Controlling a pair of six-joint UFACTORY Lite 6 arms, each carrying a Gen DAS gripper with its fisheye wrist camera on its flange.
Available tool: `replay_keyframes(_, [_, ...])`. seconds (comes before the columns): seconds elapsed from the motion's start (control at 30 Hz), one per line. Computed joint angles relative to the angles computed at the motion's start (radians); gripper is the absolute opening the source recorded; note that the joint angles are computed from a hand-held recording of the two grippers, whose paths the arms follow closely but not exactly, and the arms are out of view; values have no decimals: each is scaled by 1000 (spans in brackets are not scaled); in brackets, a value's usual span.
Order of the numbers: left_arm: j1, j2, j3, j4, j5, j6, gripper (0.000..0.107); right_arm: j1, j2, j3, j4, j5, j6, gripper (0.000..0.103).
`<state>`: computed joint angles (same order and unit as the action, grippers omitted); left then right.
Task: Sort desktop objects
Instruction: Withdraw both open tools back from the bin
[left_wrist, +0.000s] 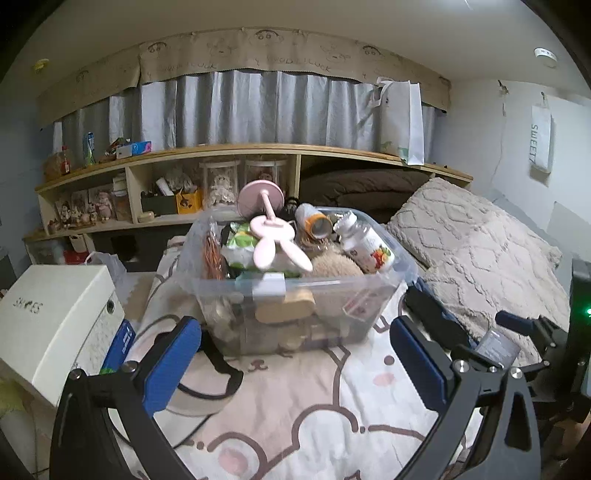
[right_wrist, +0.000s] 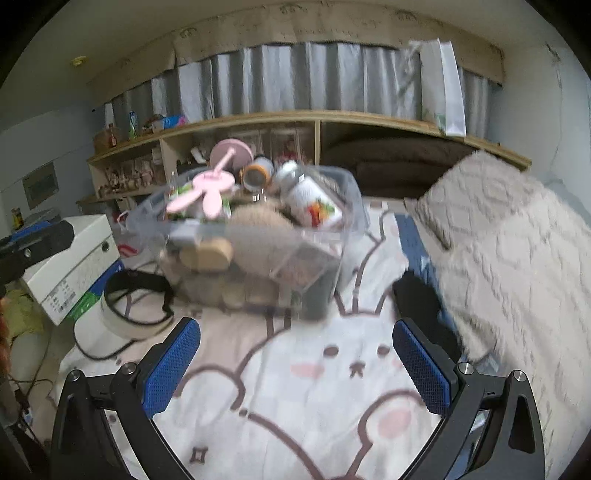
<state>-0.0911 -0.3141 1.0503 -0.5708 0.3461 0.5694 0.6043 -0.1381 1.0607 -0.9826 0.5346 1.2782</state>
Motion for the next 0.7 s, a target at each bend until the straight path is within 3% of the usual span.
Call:
replay_keyframes(0.47, [-29, -79, -144, 120, -16, -122, 103, 4, -23, -162, -80, -71, 172, 103])
replay_keyframes(0.57, [-49, -62, -146, 167, -30, -172, 103, -65, -24, -170, -1, -120, 110, 103])
replay_keyframes(0.7, [-61, -46, -155, 171, -40, -182, 103, -148, -14, -149, 1, -19, 38, 103])
